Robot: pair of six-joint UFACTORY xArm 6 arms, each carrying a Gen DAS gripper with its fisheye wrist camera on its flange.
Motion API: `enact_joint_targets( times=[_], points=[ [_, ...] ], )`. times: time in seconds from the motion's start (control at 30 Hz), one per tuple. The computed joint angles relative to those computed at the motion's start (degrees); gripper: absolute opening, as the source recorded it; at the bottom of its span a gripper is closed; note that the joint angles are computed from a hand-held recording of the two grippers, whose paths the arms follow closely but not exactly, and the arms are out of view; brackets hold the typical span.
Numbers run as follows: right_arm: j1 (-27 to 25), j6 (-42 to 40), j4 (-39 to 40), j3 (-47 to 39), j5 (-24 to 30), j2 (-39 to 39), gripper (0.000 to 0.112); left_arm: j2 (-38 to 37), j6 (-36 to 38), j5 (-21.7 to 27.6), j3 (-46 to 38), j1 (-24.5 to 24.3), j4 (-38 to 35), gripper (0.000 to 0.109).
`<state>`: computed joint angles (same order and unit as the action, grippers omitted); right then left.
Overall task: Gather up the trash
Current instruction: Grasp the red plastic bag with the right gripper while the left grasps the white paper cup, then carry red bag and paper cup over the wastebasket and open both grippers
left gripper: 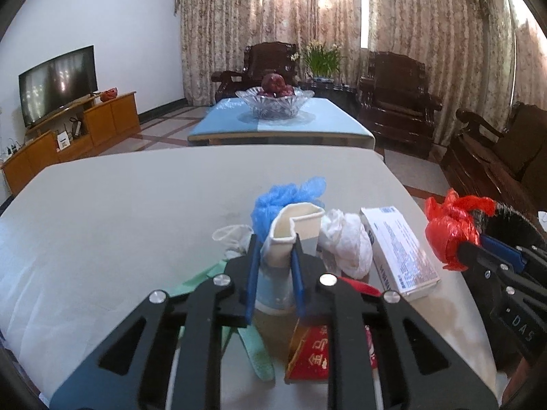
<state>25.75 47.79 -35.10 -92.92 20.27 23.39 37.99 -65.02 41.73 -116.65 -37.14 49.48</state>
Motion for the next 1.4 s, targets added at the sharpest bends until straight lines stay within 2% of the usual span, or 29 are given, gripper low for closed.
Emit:
enact_joint_targets(
  times=[0.33, 1.07, 1.23, 1.4],
  points=[
    [-0.42, 3.39, -3.42, 1.42, -0.94, -2.75, 0.025, -1.75, -2.51, 3.46, -2.03, -2.12, 5.86, 0.015],
    [-2.75, 9.00, -9.21, 14.18, 1.01, -13.35, 0.025, 1.19, 3.10, 1.14, -4.95, -6.72, -0.99, 0.014],
    [-4.17, 10.49, -10.18, 17.98, 2.09, -16.49, 0.025, 5.59, 6.89, 1.44, -10.73, -8.21, -4.65, 0.014],
    [-5.84, 12.50, -11.81, 22.08, 3.11, -19.95, 0.025, 13.12, 12.90, 3.56, -22.09, -9.67, -9.52, 0.014]
  ],
)
